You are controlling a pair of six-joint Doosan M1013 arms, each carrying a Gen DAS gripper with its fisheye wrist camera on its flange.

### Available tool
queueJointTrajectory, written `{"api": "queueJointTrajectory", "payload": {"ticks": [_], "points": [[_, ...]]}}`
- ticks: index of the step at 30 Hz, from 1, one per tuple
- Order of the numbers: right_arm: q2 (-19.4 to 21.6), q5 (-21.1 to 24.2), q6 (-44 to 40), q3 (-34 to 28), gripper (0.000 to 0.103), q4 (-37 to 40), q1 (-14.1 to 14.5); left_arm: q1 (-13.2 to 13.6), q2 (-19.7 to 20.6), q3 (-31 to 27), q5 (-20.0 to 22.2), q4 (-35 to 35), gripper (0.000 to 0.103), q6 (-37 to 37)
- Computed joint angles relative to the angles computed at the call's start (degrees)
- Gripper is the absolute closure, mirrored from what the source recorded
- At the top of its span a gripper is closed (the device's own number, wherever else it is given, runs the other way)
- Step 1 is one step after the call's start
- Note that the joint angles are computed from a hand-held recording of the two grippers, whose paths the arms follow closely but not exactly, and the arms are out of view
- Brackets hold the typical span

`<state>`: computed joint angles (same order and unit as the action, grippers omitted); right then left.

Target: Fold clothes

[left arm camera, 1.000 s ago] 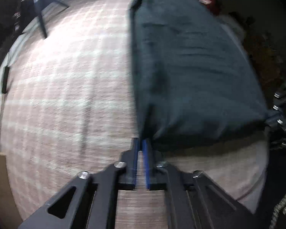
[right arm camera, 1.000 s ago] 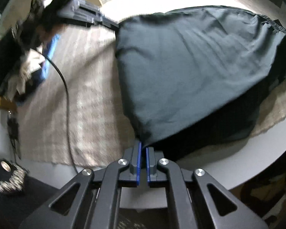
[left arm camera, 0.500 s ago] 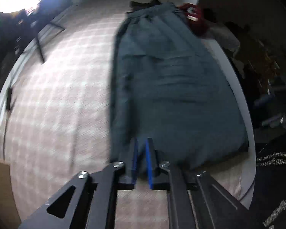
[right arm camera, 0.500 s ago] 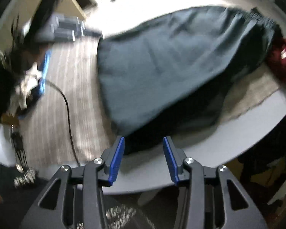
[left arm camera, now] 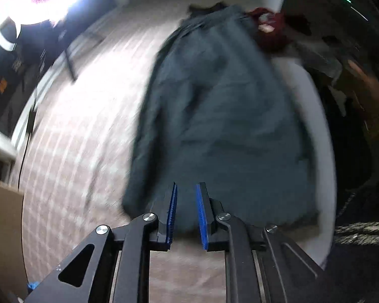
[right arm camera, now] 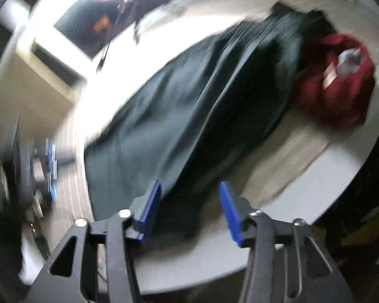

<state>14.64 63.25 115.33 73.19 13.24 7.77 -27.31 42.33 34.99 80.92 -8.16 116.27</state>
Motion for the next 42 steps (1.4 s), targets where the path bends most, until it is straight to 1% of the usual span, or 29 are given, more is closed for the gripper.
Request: {"api": "queueJointTrajectory", "payload": {"ticks": [2,5,6,8,10,12,14,15,16,18,20,22,23,25,27,28,30,31,32,34,35,36,38,40,42], "points": [[1.6,-0.2,-2.2,-1.4,0.049,4.2,-3.0,-1.2,0.1,-0.1,0.1,-1.8,0.082,-1.4],[4.0,0.4,-6.2,-4.2,0.049,7.8,-5.9,-2.3,0.5,0.7,-0.8,-3.4,0.08,-5.7],[4.9,0.9,-8.0,-5.7,0.049,6.9,-6.3,-2.4,0.4,1.6,-1.3,-3.5,0.08,-6.8],[7.0,1.8,-11.9,-9.0,0.049,4.6,-7.0,-3.1,1.1,2.7,-2.2,-5.9,0.08,-10.5],[9.3,4.9,-18.5,-13.2,0.049,2.2,-7.4,-4.3,0.6,5.3,-3.6,-7.1,0.079,-14.2],[12.2,10.0,-22.5,-16.8,0.049,2.5,-8.0,-5.3,0.7,6.3,-3.5,-5.4,0.078,-17.3],[15.0,15.7,-26.6,-20.2,0.049,3.2,-8.5,-6.2,-0.8,9.1,-4.5,-3.0,0.078,-19.8],[15.4,16.6,-28.1,-20.7,0.049,3.8,-8.7,-6.4,-1.4,10.0,-4.6,-2.3,0.074,-21.0],[15.6,17.2,-29.5,-21.1,0.05,4.4,-9.0,-6.5,-1.5,10.1,-4.1,-2.2,0.073,-22.2],[15.5,17.2,-30.7,-21.4,0.049,8.2,-10.0,-6.4,-1.9,10.0,-3.0,-2.0,0.073,-25.1],[16.2,16.0,-32.2,-23.4,0.049,7.4,-10.0,-6.1,-2.0,9.9,-2.3,-1.5,0.073,-27.6],[17.1,14.6,-33.7,-25.6,0.049,6.5,-9.9,-5.9,-3.2,11.0,-4.3,2.0,0.073,-32.0],[18.2,14.9,-34.0,-27.4,0.049,5.2,-9.6,-5.8,-3.9,11.7,-5.4,4.1,0.073,-34.5],[21.6,17.8,-35.7,-32.5,0.049,2.5,-9.0,-4.8,-5.4,13.8,-7.9,6.3,0.072,-41.2],[24.1,20.3,-37.5,-35.8,0.049,0.5,-8.3,-4.2,-6.6,16.1,-9.1,7.2,0.072,-45.3],[25.0,21.3,-38.9,-36.9,0.05,-0.7,-7.8,-4.4,-6.9,17.0,-8.5,8.2,0.072,-45.8],[24.5,20.8,-42.7,-35.9,0.063,-0.7,-7.4,-5.1,-7.2,18.8,-5.3,10.0,0.072,-44.5],[24.9,22.3,-44.3,-36.7,0.077,0.4,-7.4,-5.9,-8.3,20.9,-5.9,12.2,0.071,-43.5],[25.5,24.1,-45.9,-37.7,0.079,1.6,-7.5,-6.5,-9.4,22.7,-7.0,13.9,0.068,-43.3],[25.6,24.5,-46.5,-38.2,0.079,-0.3,-7.3,-6.6,-9.9,23.1,-5.1,13.5,0.068,-44.6],[25.7,24.8,-46.1,-38.8,0.079,-0.6,-7.3,-6.5,-10.2,23.3,-5.1,13.3,0.068,-45.2],[25.9,25.1,-45.6,-39.4,0.079,-1.0,-7.4,-6.5,-10.7,23.7,-6.3,13.5,0.068,-45.7],[25.7,26.0,-45.1,-40.2,0.078,3.9,-8.3,-6.1,-11.1,23.9,-8.1,14.9,0.068,-46.9],[25.5,26.8,-45.6,-40.3,0.077,7.4,-8.6,-5.0,-10.9,23.7,-9.8,15.4,0.068,-48.6],[24.8,27.7,-46.4,-39.3,0.077,9.1,-8.2,-3.8,-10.6,23.6,-11.5,16.1,0.068,-50.6]]}}
